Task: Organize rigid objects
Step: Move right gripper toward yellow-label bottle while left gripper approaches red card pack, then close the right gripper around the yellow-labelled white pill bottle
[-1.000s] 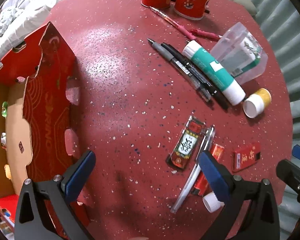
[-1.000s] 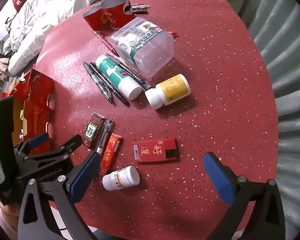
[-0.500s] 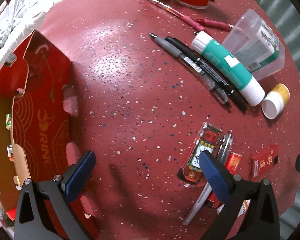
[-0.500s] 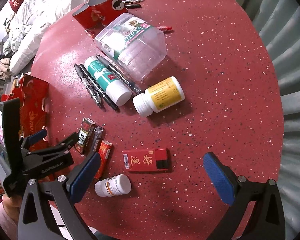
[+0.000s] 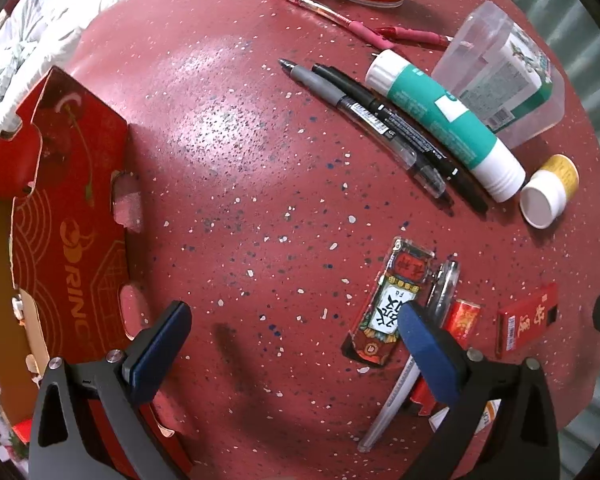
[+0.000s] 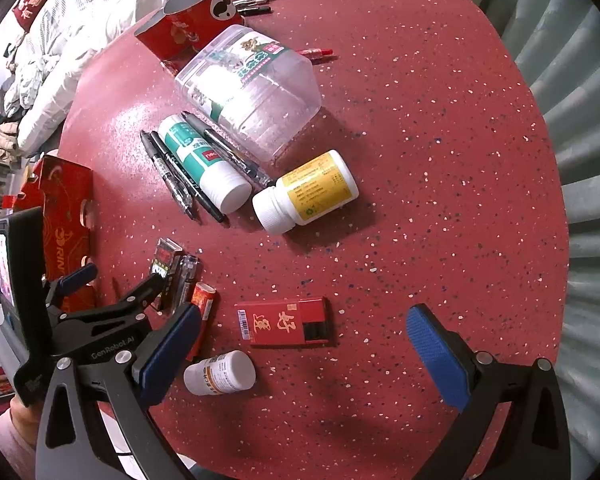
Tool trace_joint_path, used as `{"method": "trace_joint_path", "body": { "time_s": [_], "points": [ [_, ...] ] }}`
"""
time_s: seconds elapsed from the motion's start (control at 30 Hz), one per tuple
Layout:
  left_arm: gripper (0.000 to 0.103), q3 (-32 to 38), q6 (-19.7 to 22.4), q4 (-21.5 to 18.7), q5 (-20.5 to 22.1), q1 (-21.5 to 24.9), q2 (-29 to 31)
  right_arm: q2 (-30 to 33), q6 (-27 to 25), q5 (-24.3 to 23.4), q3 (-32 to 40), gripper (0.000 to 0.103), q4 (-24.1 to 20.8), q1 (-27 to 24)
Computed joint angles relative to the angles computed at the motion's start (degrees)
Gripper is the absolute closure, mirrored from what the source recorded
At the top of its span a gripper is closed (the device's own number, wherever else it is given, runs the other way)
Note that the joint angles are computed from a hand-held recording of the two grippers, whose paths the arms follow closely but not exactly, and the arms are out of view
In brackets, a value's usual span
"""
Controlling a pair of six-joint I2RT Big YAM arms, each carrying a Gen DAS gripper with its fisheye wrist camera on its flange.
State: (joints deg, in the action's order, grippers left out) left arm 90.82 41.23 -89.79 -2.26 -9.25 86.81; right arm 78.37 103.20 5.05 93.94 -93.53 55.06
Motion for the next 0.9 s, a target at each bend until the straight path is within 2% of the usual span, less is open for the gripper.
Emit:
{"method": "trace_joint_path", "body": {
  "time_s": [0.03, 0.13, 0.27, 0.5, 0.73, 0.83, 0.87, 0.9],
  "points": [
    [0.0, 1.76, 0.22, -0.75, 0.56, 0.45, 1.64, 0.02, -0.17, -0.02, 0.03, 0.0, -0.05, -0.05],
    [0.0, 1.64, 0.79, -2.03, 0.94, 0.43, 1.29, 0.1, -0.3, 0.21, 0.11, 0.0, -0.28, -0.12],
    [0.0, 0.59, 0.98, 0.21, 0.0, -0.38, -0.44, 0.21, -0.29, 0.34, 0.27, 0.0, -0.78, -0.29],
    [0.0, 0.78, 1.25, 3.26, -0.46, 1.17, -0.6, 0.52, -1.54, 0.18, 0.47, 0.0, -0.67, -0.82],
    [0.0, 2.55, -1.18, 1.24, -0.04, 2.26, -0.45, 0.02, -1.26, 0.31, -0.97, 0.0, 0.33, -2.46],
    [0.0, 2.19, -3.45, 0.66, 0.27, 1.12, -1.15, -0.53, 0.87, 0.23, -2.16, 0.0, 1.15, -3.64],
    [0.0, 2.92, -5.56, -0.02, -0.2, -0.43, -1.03, -0.72, 2.41, 0.23, -2.57, 0.0, 1.28, -4.06],
    [0.0, 2.94, -5.92, -0.34, 0.06, -0.36, -1.11, -0.79, 4.29, 0.03, -2.88, 0.0, 1.08, -4.5]
  ]
}}
